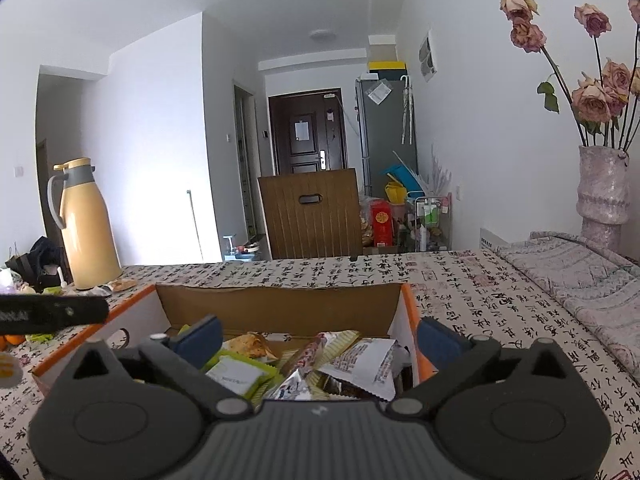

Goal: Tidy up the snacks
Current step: 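Withdraw both open grippers from the box to the snack pile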

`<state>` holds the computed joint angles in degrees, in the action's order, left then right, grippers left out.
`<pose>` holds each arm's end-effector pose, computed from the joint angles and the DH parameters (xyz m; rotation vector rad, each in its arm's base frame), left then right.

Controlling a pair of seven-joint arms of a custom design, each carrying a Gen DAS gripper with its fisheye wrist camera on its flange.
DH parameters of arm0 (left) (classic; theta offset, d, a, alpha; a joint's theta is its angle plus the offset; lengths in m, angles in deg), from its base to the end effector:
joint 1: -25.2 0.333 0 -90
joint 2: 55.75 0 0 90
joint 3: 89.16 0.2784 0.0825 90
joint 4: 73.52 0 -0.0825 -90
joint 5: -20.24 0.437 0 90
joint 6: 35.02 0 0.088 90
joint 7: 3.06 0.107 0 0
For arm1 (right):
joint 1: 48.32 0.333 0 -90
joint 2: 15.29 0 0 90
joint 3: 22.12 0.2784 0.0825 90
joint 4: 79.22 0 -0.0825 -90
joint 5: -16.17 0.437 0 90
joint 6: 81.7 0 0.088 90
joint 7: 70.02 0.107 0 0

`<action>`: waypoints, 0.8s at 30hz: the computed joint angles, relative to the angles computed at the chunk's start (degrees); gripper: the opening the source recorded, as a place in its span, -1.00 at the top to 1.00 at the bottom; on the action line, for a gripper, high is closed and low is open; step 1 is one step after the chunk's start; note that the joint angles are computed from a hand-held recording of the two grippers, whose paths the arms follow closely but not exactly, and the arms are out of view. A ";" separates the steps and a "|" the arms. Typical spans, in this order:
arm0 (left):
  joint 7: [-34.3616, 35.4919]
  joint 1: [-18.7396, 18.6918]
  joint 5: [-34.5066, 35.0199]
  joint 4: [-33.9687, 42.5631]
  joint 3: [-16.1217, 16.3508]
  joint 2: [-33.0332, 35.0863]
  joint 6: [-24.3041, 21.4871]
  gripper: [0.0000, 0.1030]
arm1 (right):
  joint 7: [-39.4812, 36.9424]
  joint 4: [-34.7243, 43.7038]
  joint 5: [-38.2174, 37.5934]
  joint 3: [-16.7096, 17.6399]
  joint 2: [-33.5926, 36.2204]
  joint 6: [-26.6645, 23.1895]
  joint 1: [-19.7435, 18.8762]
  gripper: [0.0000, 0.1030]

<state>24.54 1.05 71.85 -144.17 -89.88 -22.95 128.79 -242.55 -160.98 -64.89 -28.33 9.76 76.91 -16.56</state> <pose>0.7054 -0.3712 0.5046 -1.4891 1.6056 -1.1695 0.6631 0.3796 0.4708 -1.3610 1.4597 -0.9370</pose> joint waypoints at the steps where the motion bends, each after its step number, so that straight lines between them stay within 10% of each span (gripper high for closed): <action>1: 0.10 0.14 -0.24 0.02 -0.11 0.04 0.02 -1.00 | 0.06 -0.02 0.06 -0.01 -0.01 0.04 -0.04 -1.00; 24: -0.97 -0.20 -0.33 -1.15 -0.12 -2.10 -1.03 -1.00 | 3.48 -2.79 -3.36 0.38 -3.85 -1.28 -0.03 -1.00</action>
